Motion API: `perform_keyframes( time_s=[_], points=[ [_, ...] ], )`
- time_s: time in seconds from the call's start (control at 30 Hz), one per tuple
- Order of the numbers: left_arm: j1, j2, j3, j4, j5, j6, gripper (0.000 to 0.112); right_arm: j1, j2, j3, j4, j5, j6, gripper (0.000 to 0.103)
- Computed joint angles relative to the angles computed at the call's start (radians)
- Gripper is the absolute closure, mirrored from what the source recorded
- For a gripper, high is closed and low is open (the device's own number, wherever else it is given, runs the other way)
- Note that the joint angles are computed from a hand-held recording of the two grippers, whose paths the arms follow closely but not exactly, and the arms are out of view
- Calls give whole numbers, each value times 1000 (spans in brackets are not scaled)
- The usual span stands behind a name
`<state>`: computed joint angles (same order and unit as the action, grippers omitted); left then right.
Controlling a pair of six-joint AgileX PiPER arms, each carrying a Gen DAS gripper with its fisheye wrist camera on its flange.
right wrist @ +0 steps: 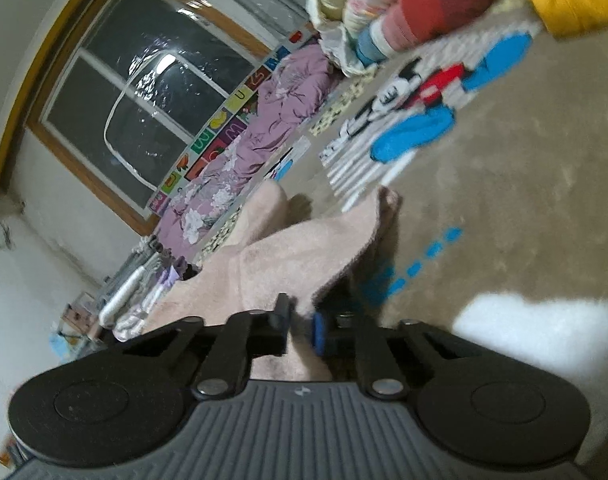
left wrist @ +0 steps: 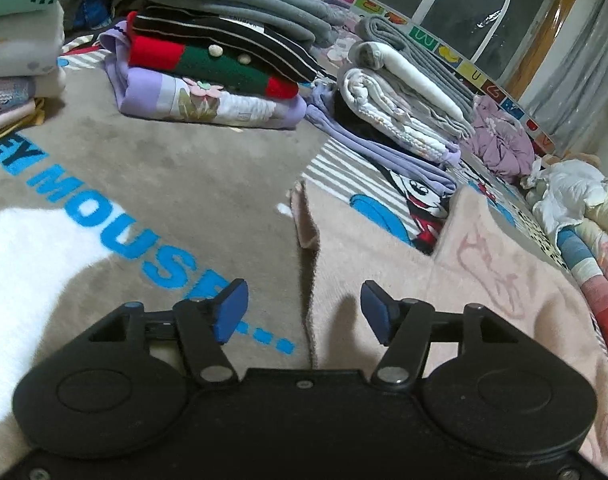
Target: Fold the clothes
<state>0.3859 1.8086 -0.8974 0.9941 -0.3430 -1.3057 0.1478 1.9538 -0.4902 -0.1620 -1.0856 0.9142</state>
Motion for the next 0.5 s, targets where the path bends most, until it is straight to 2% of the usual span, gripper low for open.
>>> perform_keyframes(
  time_s=[0.23,0.5],
  points=[
    [1,0,0,13,-5,-27,49,73,-124,11,168,132,-213,94],
    [10,1,1,41,-22,-63,47,60,-170,18,163,164,-250,95]
  ],
)
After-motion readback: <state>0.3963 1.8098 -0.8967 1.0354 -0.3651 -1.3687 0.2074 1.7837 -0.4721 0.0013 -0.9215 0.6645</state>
